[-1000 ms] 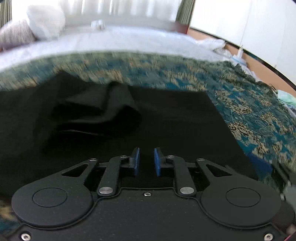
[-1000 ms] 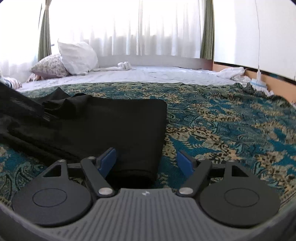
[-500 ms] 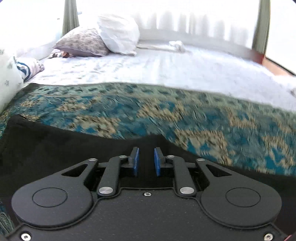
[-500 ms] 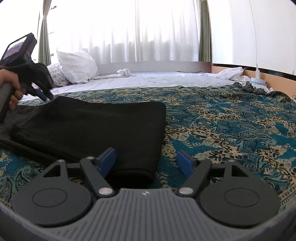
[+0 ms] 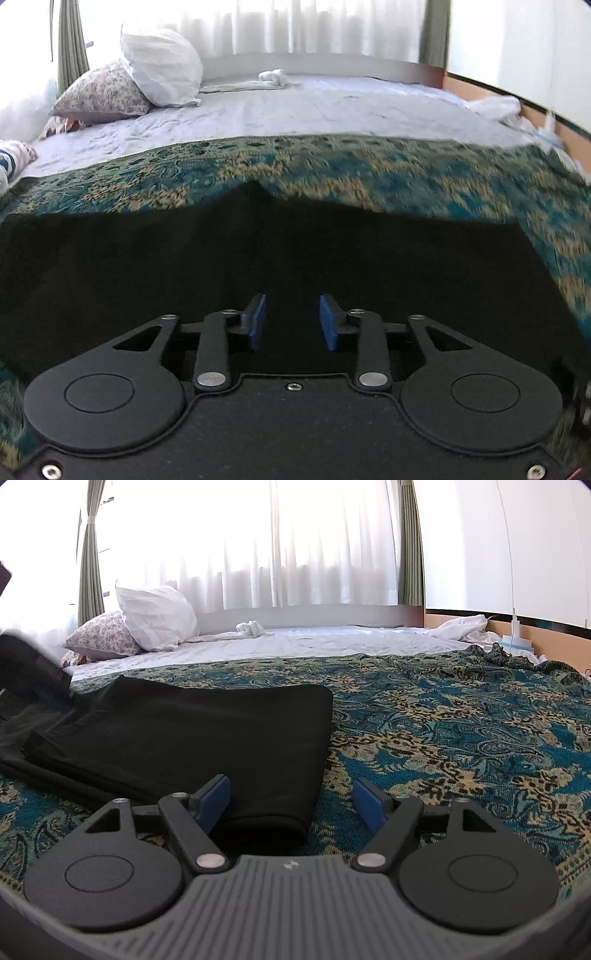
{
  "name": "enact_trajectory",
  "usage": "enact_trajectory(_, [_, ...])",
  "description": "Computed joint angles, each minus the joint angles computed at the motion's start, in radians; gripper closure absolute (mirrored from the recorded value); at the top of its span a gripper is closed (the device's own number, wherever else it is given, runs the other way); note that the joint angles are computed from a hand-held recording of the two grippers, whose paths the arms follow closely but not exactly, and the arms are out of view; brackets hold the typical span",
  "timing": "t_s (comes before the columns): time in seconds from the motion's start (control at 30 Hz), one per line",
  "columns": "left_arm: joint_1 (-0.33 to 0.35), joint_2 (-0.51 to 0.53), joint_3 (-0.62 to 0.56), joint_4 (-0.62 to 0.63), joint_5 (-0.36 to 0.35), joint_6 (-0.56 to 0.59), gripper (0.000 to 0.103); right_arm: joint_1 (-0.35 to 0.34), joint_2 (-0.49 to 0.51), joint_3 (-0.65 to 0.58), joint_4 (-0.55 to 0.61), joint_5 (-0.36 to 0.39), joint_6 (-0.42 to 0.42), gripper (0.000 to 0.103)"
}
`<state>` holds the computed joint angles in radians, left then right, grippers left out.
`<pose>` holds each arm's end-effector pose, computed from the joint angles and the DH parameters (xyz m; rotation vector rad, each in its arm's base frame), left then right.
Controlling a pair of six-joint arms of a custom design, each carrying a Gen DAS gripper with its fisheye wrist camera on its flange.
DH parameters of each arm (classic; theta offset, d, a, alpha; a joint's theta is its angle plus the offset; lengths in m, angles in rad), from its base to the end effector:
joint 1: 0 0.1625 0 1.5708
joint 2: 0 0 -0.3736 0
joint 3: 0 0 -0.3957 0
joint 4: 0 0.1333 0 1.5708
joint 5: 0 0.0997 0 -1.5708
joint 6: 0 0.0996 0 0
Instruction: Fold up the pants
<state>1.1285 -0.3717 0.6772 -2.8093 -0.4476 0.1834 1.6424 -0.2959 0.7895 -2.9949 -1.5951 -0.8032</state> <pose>-0.1491 -0.8361 0.2336 0.0119 1.9853 -1.0988 0.1910 -0.8337 0.1044 1.0611 -2.3058 1.1789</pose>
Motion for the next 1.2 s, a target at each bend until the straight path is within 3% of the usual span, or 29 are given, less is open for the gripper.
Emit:
enact_trajectory(0.13, [-0.019, -0.055, 0.179, -0.162, 0.029, 0.103, 0.060, -0.007, -0.025, 0.033, 0.002, 0.023, 0.045, 0.017])
enact_trajectory(0.3, [-0.025, -0.080, 0.269, -0.292, 0.060, 0.141, 0.051, -0.007, -0.079, 0.131, -0.047, 0.023, 0.064, 0.015])
enact_trajectory(0.57, [-0.010, -0.178, 0.384, -0.231, 0.039, -0.005, 0.043, 0.015, -0.105, 0.232, -0.199, -0.081, -0.059, 0.015])
enact_trajectory(0.8, [-0.013, -0.247, 0.463, -0.185, 0.015, -0.082, 0.043, 0.020, -0.076, 0.186, -0.236, -0.138, -0.051, 0.014])
enact_trajectory(1.0, [-0.012, -0.205, 0.413, -0.193, 0.030, -0.050, 0.043, 0.034, -0.020, 0.094, -0.195, -0.174, -0.040, 0.014])
enact_trajectory(1.2, [-0.009, -0.180, 0.384, -0.203, 0.036, -0.035, 0.042, 0.062, 0.064, -0.049, -0.136, -0.263, -0.048, 0.039])
